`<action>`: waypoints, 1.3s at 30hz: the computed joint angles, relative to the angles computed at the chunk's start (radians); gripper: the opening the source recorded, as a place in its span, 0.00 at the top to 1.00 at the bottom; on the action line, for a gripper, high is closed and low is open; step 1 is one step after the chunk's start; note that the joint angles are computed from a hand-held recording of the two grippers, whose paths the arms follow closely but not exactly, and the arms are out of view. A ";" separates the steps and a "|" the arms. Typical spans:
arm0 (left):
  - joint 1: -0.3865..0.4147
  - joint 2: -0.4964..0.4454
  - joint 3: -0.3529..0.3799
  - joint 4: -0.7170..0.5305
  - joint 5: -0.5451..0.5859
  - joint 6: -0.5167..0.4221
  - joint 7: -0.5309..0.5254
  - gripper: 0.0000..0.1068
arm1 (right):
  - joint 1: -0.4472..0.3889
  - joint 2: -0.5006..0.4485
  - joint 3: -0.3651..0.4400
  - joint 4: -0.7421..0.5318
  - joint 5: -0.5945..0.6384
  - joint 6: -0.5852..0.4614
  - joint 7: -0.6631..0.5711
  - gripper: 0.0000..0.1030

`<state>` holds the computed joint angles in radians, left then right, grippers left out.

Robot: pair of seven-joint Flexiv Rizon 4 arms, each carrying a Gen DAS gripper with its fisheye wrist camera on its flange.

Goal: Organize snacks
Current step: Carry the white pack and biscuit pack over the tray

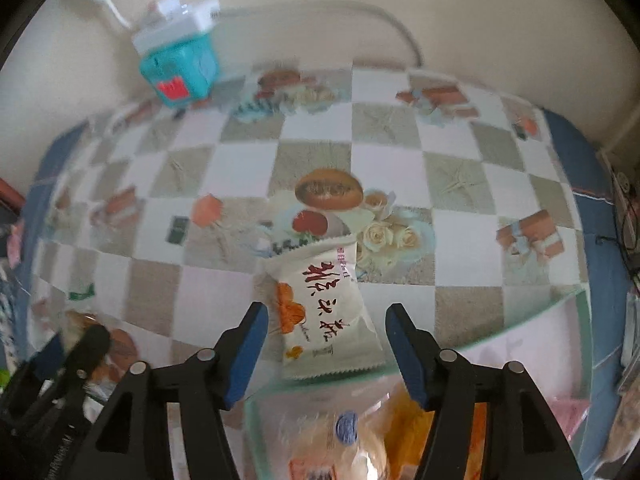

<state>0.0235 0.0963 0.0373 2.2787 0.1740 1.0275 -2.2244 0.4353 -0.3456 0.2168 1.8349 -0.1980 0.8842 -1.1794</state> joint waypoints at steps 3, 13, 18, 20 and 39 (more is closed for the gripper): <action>0.006 -0.019 0.012 0.017 -0.031 0.021 0.009 0.52 | -0.001 -0.034 -0.002 -0.023 0.009 -0.019 -0.009 0.37; 0.011 -0.036 0.022 0.035 -0.060 0.044 0.022 0.51 | 0.016 -0.055 -0.009 -0.023 -0.021 -0.010 -0.019 0.47; 0.010 -0.008 0.018 0.033 -0.043 0.031 0.020 0.51 | 0.023 -0.026 -0.020 0.014 -0.063 0.033 0.013 0.48; 0.012 0.005 0.015 0.030 -0.035 0.024 0.018 0.51 | 0.018 -0.004 -0.013 0.028 -0.059 0.050 0.017 0.47; -0.037 0.197 -0.082 0.035 0.025 -0.098 -0.025 0.51 | -0.050 0.371 0.029 0.328 -0.030 0.154 0.206 0.47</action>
